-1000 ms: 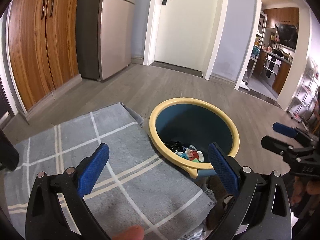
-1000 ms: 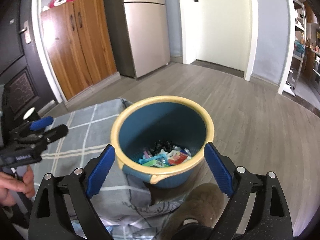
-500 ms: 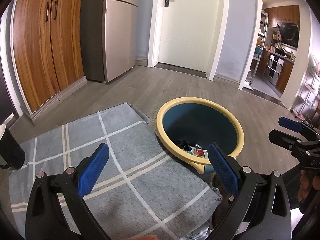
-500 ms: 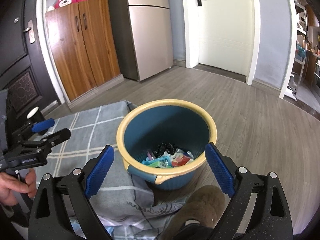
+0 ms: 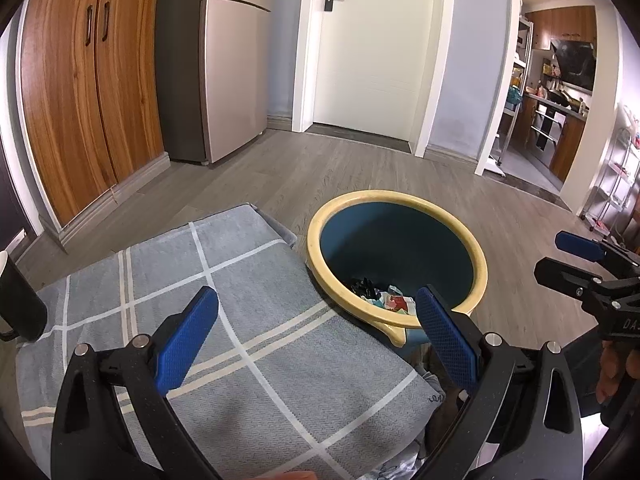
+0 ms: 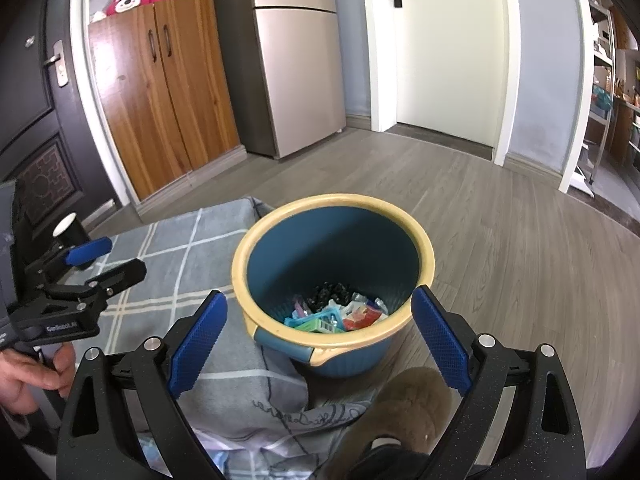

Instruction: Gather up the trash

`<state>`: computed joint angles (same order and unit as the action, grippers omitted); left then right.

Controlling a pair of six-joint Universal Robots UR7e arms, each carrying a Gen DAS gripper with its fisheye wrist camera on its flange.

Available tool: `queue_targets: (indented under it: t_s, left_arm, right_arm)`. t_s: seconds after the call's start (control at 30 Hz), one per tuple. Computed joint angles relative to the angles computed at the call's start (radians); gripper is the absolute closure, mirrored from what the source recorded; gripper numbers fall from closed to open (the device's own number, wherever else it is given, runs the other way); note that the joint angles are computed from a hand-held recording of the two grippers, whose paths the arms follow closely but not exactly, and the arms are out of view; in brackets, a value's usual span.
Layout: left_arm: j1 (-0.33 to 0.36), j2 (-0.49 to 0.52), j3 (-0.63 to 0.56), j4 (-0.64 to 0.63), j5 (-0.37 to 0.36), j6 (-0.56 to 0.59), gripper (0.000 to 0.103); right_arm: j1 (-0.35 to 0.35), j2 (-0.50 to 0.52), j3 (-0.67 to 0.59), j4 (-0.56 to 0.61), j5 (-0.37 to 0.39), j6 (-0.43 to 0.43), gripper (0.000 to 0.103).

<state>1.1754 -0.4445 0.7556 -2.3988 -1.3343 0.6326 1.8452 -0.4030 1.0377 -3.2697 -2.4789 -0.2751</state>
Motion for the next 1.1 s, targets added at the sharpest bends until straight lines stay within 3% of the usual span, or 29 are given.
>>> queue_targets:
  t_s: [1.1]
  left_arm:
    - [-0.008,-0.004,0.021,-0.003,-0.016,0.007,0.006]
  right_arm:
    - [0.001,0.007,-0.005,-0.003,0.0,0.005,0.01]
